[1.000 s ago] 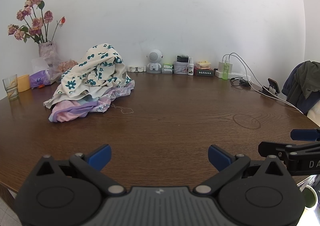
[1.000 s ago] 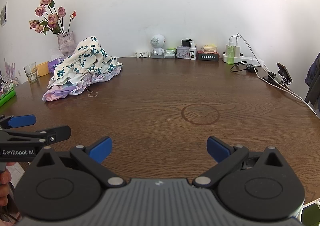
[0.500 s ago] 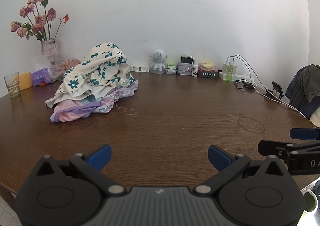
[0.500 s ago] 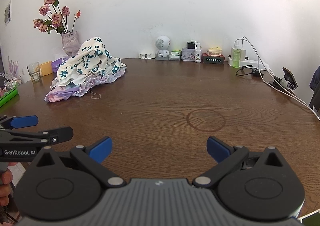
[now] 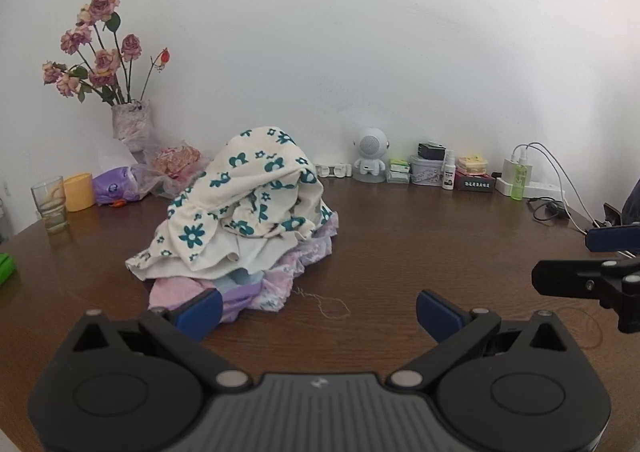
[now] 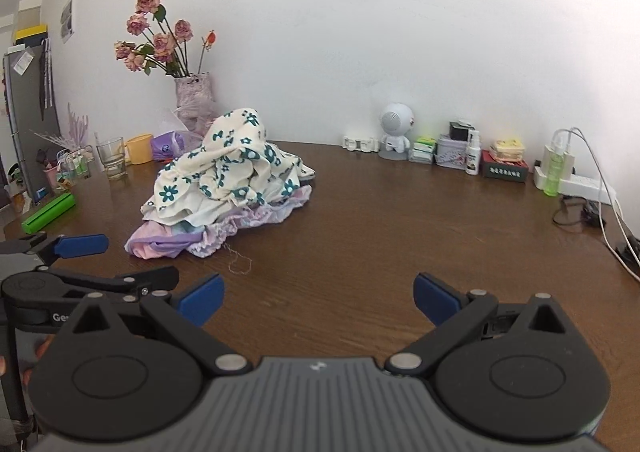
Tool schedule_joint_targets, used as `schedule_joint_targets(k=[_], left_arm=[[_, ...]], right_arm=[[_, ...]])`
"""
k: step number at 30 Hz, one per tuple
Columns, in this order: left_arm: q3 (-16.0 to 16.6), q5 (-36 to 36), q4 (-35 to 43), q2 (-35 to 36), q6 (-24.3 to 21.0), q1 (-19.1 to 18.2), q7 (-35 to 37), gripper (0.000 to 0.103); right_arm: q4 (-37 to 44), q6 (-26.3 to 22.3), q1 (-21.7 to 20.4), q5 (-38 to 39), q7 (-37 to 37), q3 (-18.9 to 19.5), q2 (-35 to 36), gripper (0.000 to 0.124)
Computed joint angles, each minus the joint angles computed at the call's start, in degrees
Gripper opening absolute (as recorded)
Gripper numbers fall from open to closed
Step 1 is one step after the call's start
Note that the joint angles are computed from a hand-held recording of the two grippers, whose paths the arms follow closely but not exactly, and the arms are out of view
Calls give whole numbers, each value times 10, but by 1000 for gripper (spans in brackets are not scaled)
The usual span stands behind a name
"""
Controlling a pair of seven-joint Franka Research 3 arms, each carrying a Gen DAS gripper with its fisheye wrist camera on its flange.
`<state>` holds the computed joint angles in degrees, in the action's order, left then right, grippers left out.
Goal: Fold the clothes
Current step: 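Move both grippers to the cream flower-print shirt and close on its edges, then lift the cream shirt off the pile with both grippers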
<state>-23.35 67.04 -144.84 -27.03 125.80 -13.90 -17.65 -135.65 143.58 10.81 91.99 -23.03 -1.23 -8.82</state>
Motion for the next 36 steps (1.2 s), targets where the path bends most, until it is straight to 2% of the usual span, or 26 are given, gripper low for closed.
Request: schedule_joint_targets(k=[5,7,12,17,19,23,25,27,29,30,31,32,33,36], left_arm=[[40,20,-2,-24,0,41,65,103],[55,22,1,-25,0,62,90,103],[104,15,-5,-26,58,116,134,103],[124,27,-1,5,97,172,142,102],[134,27,5,23,119,186,152,102],[144,40,11,55,167,206,180,101],[141,65,15,69,175,218,163,98],[145,80,19,77,183,225,149,93],[151,94,24,85,193,231,139,90],[152,104,28,88,195,234,137,85],[152,116,30,91,196,235,135,81],[154,127,32,92,201,236,136,66],[158,138,33,92,215,236,133,46],[168,160,38,93,250,240,124,18]], right_arm=[[85,25,31,-18,2,33,50,103],[125,57,47,-23,-1,49,82,103],[238,121,75,-76,28,83,187,103],[350,182,88,-126,39,118,297,103],[389,204,93,-162,48,128,337,102],[456,251,88,-171,10,167,403,97],[483,250,82,-183,21,182,426,95],[506,239,89,-227,69,177,445,87],[528,209,100,-286,137,160,461,62],[538,187,99,-307,165,158,467,56],[542,178,93,-314,174,165,470,39],[542,178,85,-314,175,175,471,22],[542,177,77,-315,176,186,471,16],[535,179,49,-313,166,221,469,10]])
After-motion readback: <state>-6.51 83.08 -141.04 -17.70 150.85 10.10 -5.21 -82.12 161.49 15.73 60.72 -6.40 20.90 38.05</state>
